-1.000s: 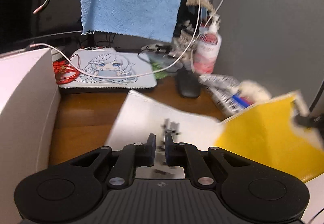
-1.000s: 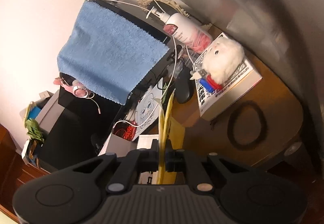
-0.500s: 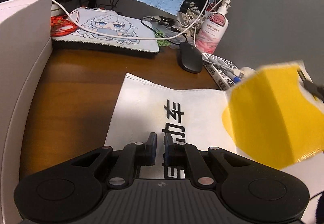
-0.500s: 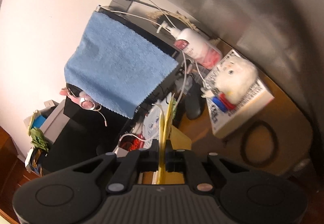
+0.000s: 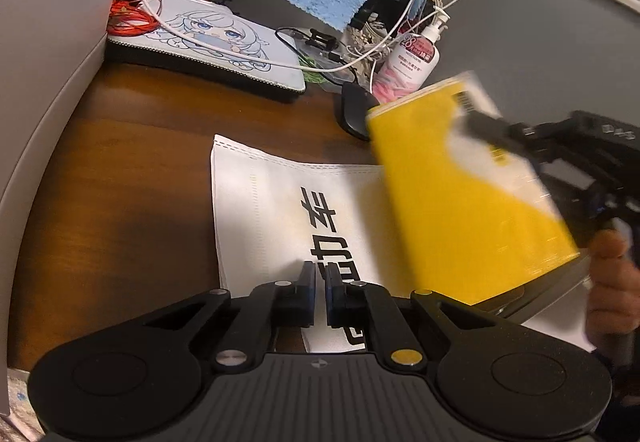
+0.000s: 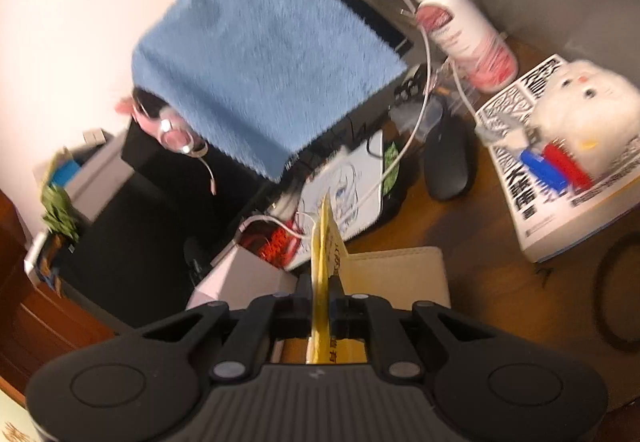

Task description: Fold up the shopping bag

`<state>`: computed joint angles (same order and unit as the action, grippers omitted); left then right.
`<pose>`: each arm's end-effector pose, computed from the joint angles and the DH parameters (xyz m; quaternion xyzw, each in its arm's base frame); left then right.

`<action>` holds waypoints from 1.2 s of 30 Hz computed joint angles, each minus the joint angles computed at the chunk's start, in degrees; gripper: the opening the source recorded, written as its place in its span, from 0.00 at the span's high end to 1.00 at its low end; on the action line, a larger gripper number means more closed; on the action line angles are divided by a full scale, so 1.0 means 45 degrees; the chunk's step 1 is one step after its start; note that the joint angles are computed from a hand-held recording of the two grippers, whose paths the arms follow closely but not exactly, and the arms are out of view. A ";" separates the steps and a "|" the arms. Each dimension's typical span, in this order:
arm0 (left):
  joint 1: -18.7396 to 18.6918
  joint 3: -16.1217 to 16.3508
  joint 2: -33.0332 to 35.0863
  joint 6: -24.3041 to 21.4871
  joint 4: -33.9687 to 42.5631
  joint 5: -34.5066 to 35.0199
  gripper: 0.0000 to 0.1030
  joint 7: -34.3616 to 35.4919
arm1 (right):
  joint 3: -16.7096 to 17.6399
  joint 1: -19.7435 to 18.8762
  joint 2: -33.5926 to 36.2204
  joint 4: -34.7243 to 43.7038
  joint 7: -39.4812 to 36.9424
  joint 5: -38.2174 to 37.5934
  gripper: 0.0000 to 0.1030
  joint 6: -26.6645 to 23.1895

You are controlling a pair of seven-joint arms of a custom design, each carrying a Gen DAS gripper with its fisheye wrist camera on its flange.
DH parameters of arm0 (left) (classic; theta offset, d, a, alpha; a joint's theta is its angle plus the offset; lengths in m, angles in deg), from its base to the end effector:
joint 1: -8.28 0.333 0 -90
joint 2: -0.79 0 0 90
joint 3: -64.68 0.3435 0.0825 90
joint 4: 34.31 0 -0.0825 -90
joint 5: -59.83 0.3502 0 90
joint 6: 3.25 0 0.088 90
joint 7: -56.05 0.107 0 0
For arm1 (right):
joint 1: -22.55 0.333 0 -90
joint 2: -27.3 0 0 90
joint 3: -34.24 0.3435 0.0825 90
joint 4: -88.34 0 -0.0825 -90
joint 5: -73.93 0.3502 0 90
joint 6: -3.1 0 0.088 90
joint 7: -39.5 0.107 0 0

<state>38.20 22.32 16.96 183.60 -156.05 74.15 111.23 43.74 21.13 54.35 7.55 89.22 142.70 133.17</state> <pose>0.5874 -0.1154 0.4744 -0.7015 0.5495 -0.4349 0.1300 0.7076 0.0966 0.5274 -0.6350 0.5463 0.1167 0.5336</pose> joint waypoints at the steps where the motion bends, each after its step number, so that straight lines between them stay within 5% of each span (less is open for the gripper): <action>1: 0.0130 -0.0137 0.0046 0.0011 0.0001 -0.0032 0.93 -0.0029 | -0.0026 0.0150 0.0102 0.0088 0.0052 -0.0221 0.91 0.0088; 6: 0.0856 -0.0870 0.0271 0.0030 -0.0003 0.0048 0.93 -0.0167 | 0.0105 0.0410 0.0384 0.0079 0.0208 -0.0656 0.86 0.0170; 9: 0.0968 -0.0970 0.0308 0.0019 0.0003 0.0134 0.93 -0.0340 | 0.0336 0.0228 0.0511 0.0012 0.0245 -0.0108 0.72 -0.0070; 13: 0.0845 -0.0824 0.0272 0.0054 -0.0010 0.0238 0.93 -0.0445 | 0.0682 -0.0328 0.0852 0.0148 0.0677 0.1330 0.51 -0.1032; 18: 0.0835 -0.0776 0.0252 0.0064 -0.0019 0.0396 0.93 -0.0616 | 0.0949 -0.1050 0.1197 0.0039 0.1220 0.3250 0.44 -0.2452; 24: 0.0835 -0.0723 0.0234 0.0165 -0.0073 0.0529 0.93 -0.0724 | 0.0653 -0.1271 0.0999 -0.0535 0.1271 0.4042 0.45 -0.2975; 27: 0.0784 -0.0641 0.0220 0.0153 -0.0053 0.0645 0.93 -0.0865 | 0.0367 -0.1148 0.0911 -0.0600 0.1033 0.3577 0.74 -0.3054; 28: 0.0770 -0.0623 0.0213 0.0124 -0.0038 0.0672 0.93 -0.0887 | 0.0215 -0.0975 0.0815 -0.0615 0.0941 0.3178 0.83 -0.2806; 36: 0.0741 -0.0592 0.0238 0.0167 -0.0031 0.0705 0.93 -0.0917 | -0.0323 0.0606 -0.0145 -0.1466 -0.0931 0.0173 0.83 0.0429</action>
<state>41.54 19.65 18.03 184.35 -156.19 77.32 107.11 42.28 23.85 53.70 0.95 85.03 143.48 135.10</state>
